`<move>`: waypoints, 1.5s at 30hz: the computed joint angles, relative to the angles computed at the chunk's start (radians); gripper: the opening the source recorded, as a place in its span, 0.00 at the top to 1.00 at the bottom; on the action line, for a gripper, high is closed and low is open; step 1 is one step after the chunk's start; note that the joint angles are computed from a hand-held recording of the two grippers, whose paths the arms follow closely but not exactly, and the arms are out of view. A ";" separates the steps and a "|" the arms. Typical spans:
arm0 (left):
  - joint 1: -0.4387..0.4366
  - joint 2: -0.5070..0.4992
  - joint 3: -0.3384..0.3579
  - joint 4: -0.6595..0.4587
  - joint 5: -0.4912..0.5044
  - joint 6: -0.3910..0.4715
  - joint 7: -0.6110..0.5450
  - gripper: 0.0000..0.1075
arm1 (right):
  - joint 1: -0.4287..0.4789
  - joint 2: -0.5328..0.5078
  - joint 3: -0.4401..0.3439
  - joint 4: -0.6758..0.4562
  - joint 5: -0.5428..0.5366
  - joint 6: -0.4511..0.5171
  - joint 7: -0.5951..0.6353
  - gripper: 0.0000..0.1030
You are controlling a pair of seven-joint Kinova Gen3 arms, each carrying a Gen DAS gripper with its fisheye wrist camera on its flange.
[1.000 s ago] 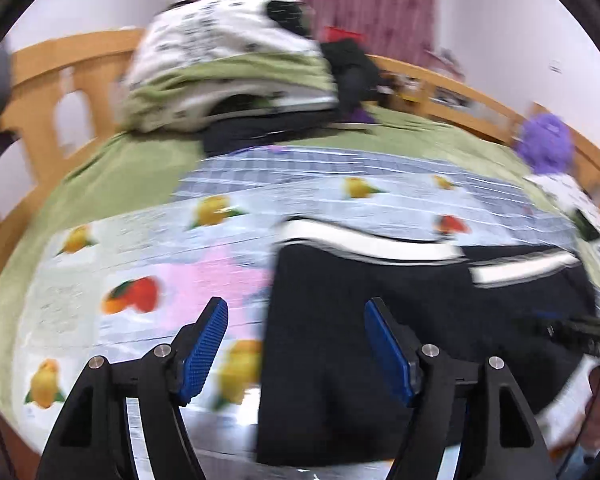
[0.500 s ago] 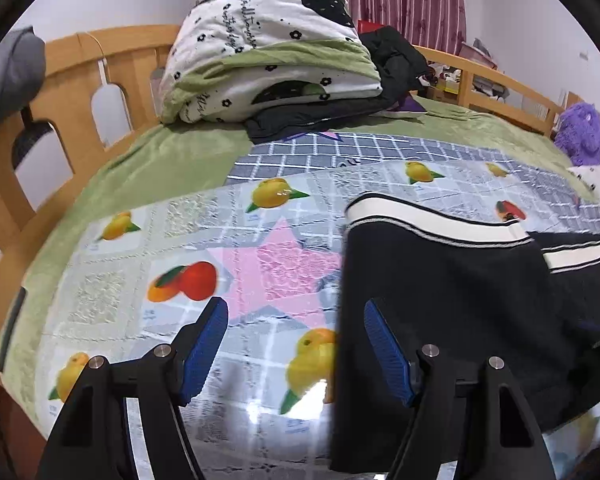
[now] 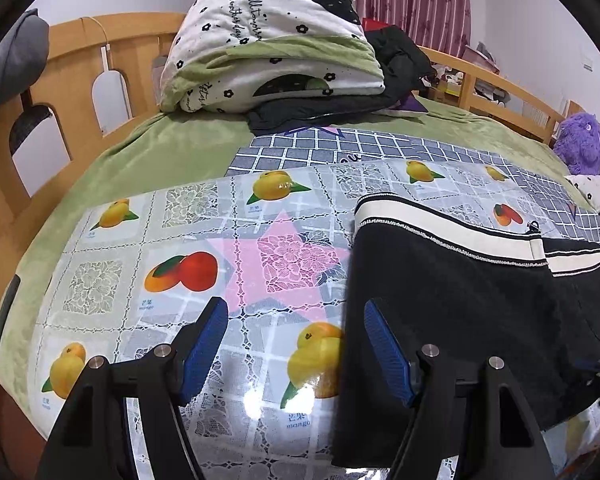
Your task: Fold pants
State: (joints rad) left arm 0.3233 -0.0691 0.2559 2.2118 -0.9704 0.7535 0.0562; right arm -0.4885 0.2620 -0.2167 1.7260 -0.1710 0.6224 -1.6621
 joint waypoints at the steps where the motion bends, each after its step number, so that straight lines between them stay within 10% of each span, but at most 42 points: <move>1: -0.002 0.000 -0.004 0.000 0.008 -0.005 -0.006 0.36 | -0.009 -0.012 0.012 0.004 0.010 -0.016 -0.013 0.80; 15: -0.156 -0.072 -0.070 0.059 0.160 -0.223 -0.142 0.36 | 0.061 0.244 0.029 -0.353 -0.010 0.140 -0.087 0.54; 20: -0.205 -0.067 -0.088 0.067 0.274 -0.303 -0.260 0.36 | 0.025 0.301 0.048 -0.359 -0.012 0.100 -0.110 0.53; 22: -0.225 -0.065 -0.075 0.070 0.296 -0.321 -0.279 0.36 | 0.010 0.298 0.053 -0.365 0.019 0.105 -0.107 0.71; 27: -0.243 -0.050 -0.016 0.054 0.274 -0.287 -0.269 0.36 | 0.170 0.225 -0.060 -0.262 -0.114 -0.009 0.006 0.87; 30: -0.231 -0.053 -0.020 0.057 0.283 -0.307 -0.289 0.36 | 0.136 0.180 0.005 -0.255 -0.078 -0.006 0.026 0.86; 36: -0.205 -0.015 0.012 0.019 0.340 -0.264 -0.411 0.36 | 0.120 0.249 0.037 -0.279 -0.093 0.100 -0.033 0.75; 41: -0.039 -0.042 -0.124 0.008 0.506 -0.240 -0.598 0.36 | 0.113 0.132 0.036 -0.181 -0.059 0.132 -0.033 0.70; 45: -0.050 -0.009 0.019 0.007 0.436 -0.080 -0.533 0.36 | 0.155 0.010 0.012 -0.031 -0.121 0.064 0.022 0.59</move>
State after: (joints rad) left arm 0.2736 -0.0785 0.2745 2.2189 -0.5345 0.6732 -0.4768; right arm -0.3337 0.2719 -0.2045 1.6946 -0.2919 0.6862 -1.6405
